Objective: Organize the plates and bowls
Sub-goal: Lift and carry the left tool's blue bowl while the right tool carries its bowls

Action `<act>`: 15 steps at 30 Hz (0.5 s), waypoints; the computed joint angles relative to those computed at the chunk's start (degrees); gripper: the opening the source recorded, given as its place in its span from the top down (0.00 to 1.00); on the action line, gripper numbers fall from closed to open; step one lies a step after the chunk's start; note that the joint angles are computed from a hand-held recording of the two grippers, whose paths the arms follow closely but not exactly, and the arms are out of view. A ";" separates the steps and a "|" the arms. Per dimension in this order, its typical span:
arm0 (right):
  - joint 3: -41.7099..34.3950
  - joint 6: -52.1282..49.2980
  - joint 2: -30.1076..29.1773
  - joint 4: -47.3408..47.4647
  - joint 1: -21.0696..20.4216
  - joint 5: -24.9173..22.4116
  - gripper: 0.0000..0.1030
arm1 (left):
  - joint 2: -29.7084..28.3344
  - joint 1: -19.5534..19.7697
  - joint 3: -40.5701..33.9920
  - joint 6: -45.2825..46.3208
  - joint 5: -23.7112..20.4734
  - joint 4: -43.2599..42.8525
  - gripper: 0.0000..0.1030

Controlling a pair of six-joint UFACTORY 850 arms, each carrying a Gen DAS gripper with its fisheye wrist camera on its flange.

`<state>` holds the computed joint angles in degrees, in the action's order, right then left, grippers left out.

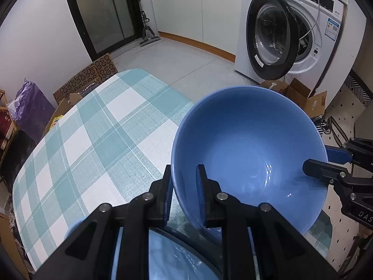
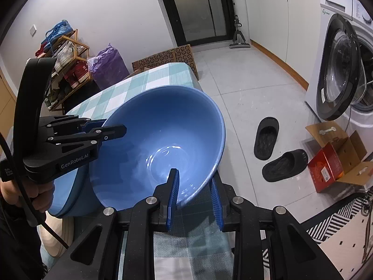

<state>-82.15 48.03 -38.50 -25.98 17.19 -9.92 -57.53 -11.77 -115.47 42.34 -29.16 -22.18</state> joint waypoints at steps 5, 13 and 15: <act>1.11 4.93 1.16 -4.76 0.14 0.17 0.75 | 1.51 0.01 1.94 2.04 1.42 -2.08 0.84; 3.38 15.07 3.70 -14.80 0.41 0.73 0.75 | 4.35 0.16 5.47 5.90 3.50 -5.95 0.84; 3.90 18.65 4.40 -18.30 0.60 0.66 0.75 | 5.13 0.22 6.46 7.08 4.05 -7.07 0.84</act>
<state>-78.25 66.68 -34.10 -44.28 17.80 -9.26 -52.40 -11.55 -109.01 49.42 -25.11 -29.24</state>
